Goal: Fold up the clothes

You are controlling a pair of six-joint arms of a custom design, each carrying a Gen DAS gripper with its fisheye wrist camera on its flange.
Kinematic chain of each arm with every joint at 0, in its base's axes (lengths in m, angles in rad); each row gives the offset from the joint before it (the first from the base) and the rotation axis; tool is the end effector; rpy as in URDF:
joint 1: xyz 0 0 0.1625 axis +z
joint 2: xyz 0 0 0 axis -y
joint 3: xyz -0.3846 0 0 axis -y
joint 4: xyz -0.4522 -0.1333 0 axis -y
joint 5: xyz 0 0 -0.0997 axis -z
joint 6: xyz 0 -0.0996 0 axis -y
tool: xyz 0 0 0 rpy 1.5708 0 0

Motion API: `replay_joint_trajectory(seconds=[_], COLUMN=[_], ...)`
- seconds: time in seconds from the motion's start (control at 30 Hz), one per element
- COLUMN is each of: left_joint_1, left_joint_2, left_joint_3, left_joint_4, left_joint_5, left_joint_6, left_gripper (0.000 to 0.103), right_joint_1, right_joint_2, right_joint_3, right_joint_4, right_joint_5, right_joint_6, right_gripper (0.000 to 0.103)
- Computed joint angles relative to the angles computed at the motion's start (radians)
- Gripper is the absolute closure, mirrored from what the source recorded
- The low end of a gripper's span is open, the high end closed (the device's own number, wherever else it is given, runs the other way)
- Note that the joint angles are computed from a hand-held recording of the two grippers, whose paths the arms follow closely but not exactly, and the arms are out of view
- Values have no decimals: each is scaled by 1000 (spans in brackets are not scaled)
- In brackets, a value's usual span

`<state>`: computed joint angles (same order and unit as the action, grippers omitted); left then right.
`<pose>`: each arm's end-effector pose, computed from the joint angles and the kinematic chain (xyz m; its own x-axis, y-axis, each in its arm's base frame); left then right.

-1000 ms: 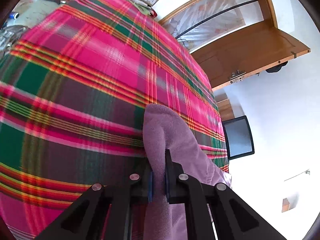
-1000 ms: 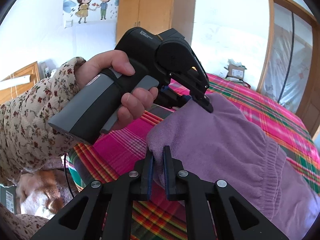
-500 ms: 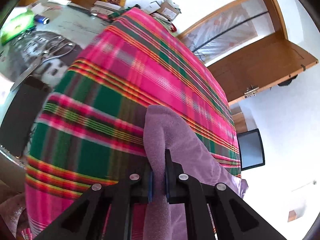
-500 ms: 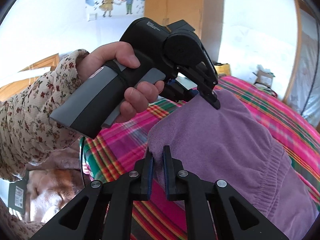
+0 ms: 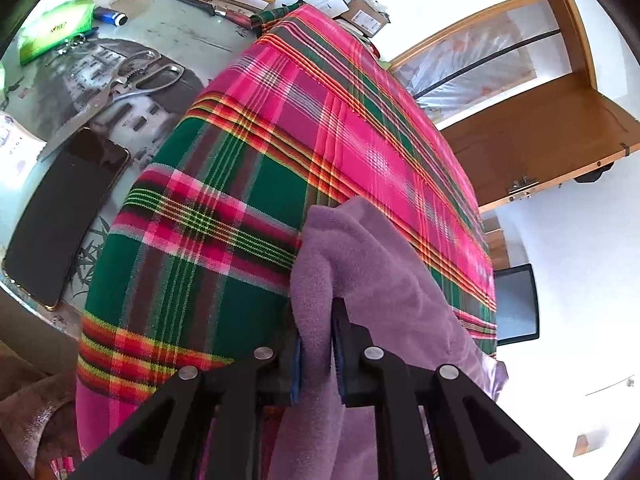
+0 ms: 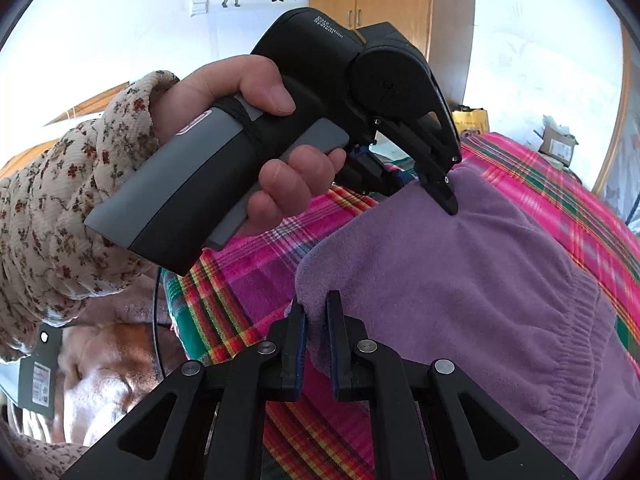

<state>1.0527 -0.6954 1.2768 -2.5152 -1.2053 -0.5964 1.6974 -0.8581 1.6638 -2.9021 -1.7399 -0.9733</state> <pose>-0.2492 -0.7782 0.1090 -0.9833 -0.1647 -0.0770 -0.1080 0.8698 -0.4815 0.2040 -0.6799 0.0924 -0.4658 -0.7323 0.4967 -0.8787 0.4491 -0.1619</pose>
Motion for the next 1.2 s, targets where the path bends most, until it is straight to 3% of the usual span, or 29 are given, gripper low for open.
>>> replay_joint_trajectory(seconds=[0.13, 0.23, 0.4, 0.53, 0.63, 0.83, 0.97, 1.1, 1.2], left_joint_1=[-44, -74, -124, -152, -176, -200, -204, -202, -205], left_joint_2=[-3, -12, -30, -18, 23, 144, 235, 321, 350], left_joint_3=[-14, -4, 33, 42, 6, -131, -234, -345, -374], left_joint_4=[85, 82, 51, -22, -17, 73, 139, 229, 250], left_joint_5=[135, 198, 298, 268, 272, 172, 96, 42, 19], left_joint_6=[-33, -42, -58, -19, 20, 102, 135, 139, 162], left_gripper=[84, 84, 84, 83, 83, 82, 82, 82, 82], right_joint_1=[-1, -7, -46, -89, -127, -199, -258, -310, -342], right_joint_2=[-3, -29, -124, -189, -233, -290, -321, -333, -361], right_joint_3=[-13, -12, 46, 74, 92, 92, 88, 104, 130], right_joint_4=[36, 82, 48, -27, -108, -301, -369, -409, -430], right_joint_5=[0, 20, 112, 126, 83, -86, -194, -268, -268], right_joint_6=[8, 41, 62, 115, 172, 267, 313, 292, 266], right_gripper=[87, 87, 80, 79, 78, 78, 78, 78, 78])
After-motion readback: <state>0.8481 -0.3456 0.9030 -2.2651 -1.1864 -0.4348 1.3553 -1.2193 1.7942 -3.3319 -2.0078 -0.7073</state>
